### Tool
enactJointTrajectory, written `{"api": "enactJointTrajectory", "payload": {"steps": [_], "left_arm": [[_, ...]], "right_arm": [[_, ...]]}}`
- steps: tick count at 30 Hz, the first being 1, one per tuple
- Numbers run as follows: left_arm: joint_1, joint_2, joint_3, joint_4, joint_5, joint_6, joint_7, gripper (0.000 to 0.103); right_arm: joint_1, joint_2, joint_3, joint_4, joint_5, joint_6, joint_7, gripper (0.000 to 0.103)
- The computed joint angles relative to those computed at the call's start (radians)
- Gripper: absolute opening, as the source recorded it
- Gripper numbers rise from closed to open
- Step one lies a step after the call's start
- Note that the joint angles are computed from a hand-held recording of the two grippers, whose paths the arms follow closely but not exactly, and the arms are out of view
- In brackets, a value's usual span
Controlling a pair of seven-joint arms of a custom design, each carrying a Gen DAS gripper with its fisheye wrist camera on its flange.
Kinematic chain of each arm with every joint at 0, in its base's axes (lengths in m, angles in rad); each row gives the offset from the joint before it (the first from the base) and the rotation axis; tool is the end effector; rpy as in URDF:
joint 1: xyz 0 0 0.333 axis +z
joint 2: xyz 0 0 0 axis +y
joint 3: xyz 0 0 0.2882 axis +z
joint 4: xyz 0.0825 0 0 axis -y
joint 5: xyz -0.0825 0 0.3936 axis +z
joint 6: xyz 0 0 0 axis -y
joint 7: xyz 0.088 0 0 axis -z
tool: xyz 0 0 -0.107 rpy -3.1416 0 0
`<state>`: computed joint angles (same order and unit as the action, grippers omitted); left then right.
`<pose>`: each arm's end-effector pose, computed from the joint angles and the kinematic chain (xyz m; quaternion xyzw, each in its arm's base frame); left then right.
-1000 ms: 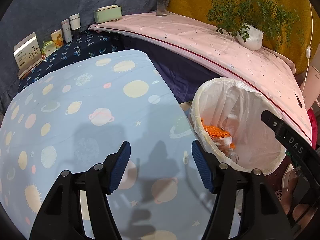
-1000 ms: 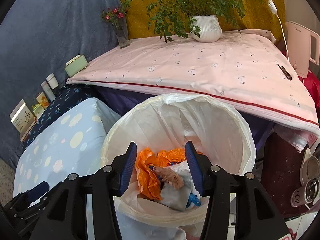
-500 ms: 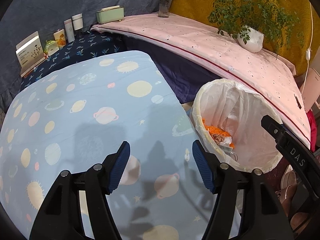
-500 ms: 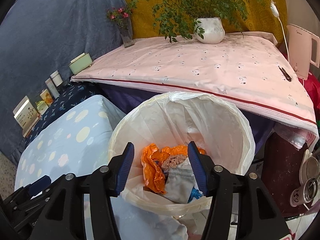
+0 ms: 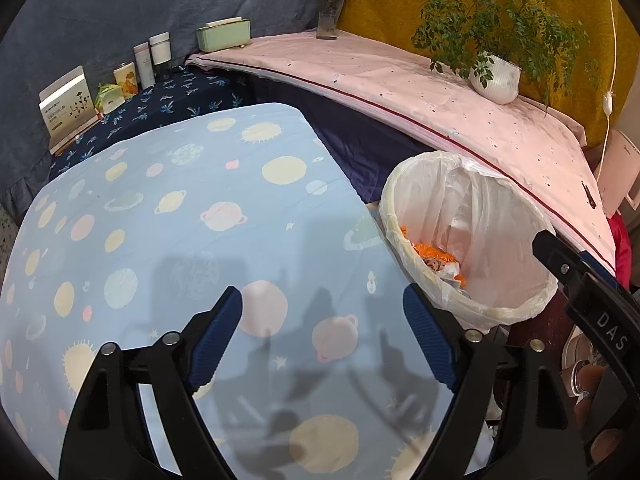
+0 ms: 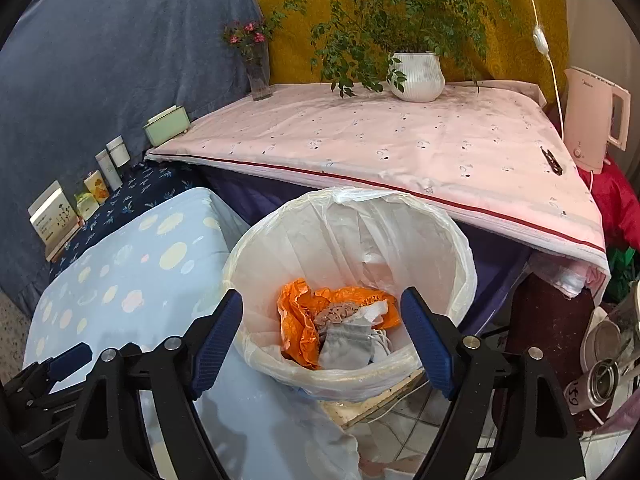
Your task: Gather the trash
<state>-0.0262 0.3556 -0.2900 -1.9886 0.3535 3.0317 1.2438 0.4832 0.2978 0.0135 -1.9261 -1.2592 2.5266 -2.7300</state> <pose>0.6132 -0.2159 0.3398 -0.5669 0.7471 -0.2931 0.1857 0.5563 0.3121 0.3292 -0.4574 0.7812 -0.3118 0.2886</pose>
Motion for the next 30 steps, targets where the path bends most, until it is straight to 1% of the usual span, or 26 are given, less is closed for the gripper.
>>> {"api": "enactJointTrajectory", "payload": {"steps": [2, 5, 6, 7, 10, 12, 13, 14, 18, 22, 25, 28, 30], "left_arm": [[-0.014, -0.014, 0.017, -0.017, 0.015, 0.009, -0.018, 0.081], [-0.017, -0.030, 0.021, -0.040, 0.028, 0.020, -0.028, 0.083], [-0.020, -0.036, 0.027, -0.048, 0.034, 0.026, -0.035, 0.087], [-0.030, -0.042, 0.040, -0.057, 0.046, 0.036, -0.051, 0.088], [-0.065, -0.060, 0.085, -0.081, 0.100, 0.060, -0.104, 0.090], [-0.081, -0.069, 0.107, -0.092, 0.135, 0.070, -0.135, 0.091], [-0.087, -0.074, 0.116, -0.098, 0.150, 0.074, -0.150, 0.091], [-0.091, -0.077, 0.123, -0.103, 0.164, 0.077, -0.165, 0.092], [-0.098, -0.090, 0.140, -0.122, 0.208, 0.087, -0.211, 0.092], [-0.085, -0.103, 0.130, -0.143, 0.223, 0.093, -0.228, 0.092], [-0.098, -0.111, 0.145, -0.154, 0.253, 0.097, -0.251, 0.092], [-0.112, -0.121, 0.163, -0.165, 0.286, 0.102, -0.282, 0.092], [-0.102, -0.123, 0.153, -0.170, 0.286, 0.103, -0.284, 0.093]], "right_arm": [[0.005, -0.012, 0.002, -0.012, -0.006, -0.011, -0.003, 0.084], [0.010, -0.030, 0.012, -0.030, -0.003, -0.034, -0.018, 0.084], [0.012, -0.032, 0.016, -0.032, 0.000, -0.043, -0.022, 0.084], [0.013, -0.036, 0.020, -0.036, 0.005, -0.052, -0.028, 0.084], [0.013, -0.044, 0.029, -0.047, 0.021, -0.067, -0.043, 0.086], [0.010, -0.049, 0.033, -0.057, 0.036, -0.066, -0.056, 0.091], [0.009, -0.054, 0.035, -0.064, 0.038, -0.061, -0.057, 0.095], [0.010, -0.058, 0.035, -0.071, 0.032, -0.061, -0.052, 0.097], [0.019, -0.067, 0.045, -0.082, 0.020, -0.095, -0.062, 0.097], [0.023, -0.079, 0.053, -0.096, 0.015, -0.110, -0.069, 0.097], [0.027, -0.090, 0.060, -0.107, 0.010, -0.131, -0.073, 0.097], [0.025, -0.092, 0.066, -0.110, 0.017, -0.132, -0.095, 0.097], [0.027, -0.094, 0.070, -0.112, 0.025, -0.139, -0.099, 0.097]]}}
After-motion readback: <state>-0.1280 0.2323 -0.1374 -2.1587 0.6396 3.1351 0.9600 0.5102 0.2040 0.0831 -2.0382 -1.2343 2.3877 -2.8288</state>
